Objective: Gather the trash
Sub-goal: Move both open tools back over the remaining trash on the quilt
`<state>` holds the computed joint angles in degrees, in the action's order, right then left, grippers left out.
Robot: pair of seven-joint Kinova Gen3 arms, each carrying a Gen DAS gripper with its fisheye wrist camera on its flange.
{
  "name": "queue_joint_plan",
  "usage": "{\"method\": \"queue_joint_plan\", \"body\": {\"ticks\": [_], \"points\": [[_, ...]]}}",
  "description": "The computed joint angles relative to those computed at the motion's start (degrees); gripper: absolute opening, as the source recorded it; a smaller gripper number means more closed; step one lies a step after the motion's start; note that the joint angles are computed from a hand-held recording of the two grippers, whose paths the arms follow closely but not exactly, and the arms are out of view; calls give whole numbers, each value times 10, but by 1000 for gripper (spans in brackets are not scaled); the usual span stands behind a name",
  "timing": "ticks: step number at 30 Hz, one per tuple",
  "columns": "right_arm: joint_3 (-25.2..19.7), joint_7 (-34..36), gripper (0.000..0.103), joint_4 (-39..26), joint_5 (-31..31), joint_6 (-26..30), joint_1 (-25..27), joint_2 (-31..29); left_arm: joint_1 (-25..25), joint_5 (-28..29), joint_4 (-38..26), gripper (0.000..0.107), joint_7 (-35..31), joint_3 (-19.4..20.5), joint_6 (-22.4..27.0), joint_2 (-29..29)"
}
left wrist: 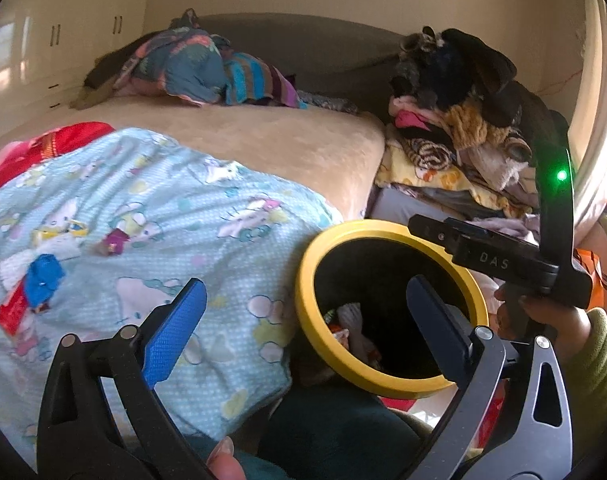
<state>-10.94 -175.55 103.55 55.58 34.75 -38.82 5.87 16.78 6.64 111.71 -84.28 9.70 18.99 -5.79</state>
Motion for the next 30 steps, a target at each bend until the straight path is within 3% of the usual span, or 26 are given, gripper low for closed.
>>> {"method": "queue_joint_plan", "body": {"ticks": [9, 21, 30], "points": [[-4, 38, 78, -28, -8, 2, -24, 17, -39, -61, 19, 92, 68, 23, -12, -36], [1, 51, 81, -54, 6, 7, -65, 35, -66, -62, 39, 92, 89, 2, -20, -66], [5, 31, 83, -63, 43, -2, -97, 44, -124, -88, 59, 92, 121, 12, -30, -91]]}}
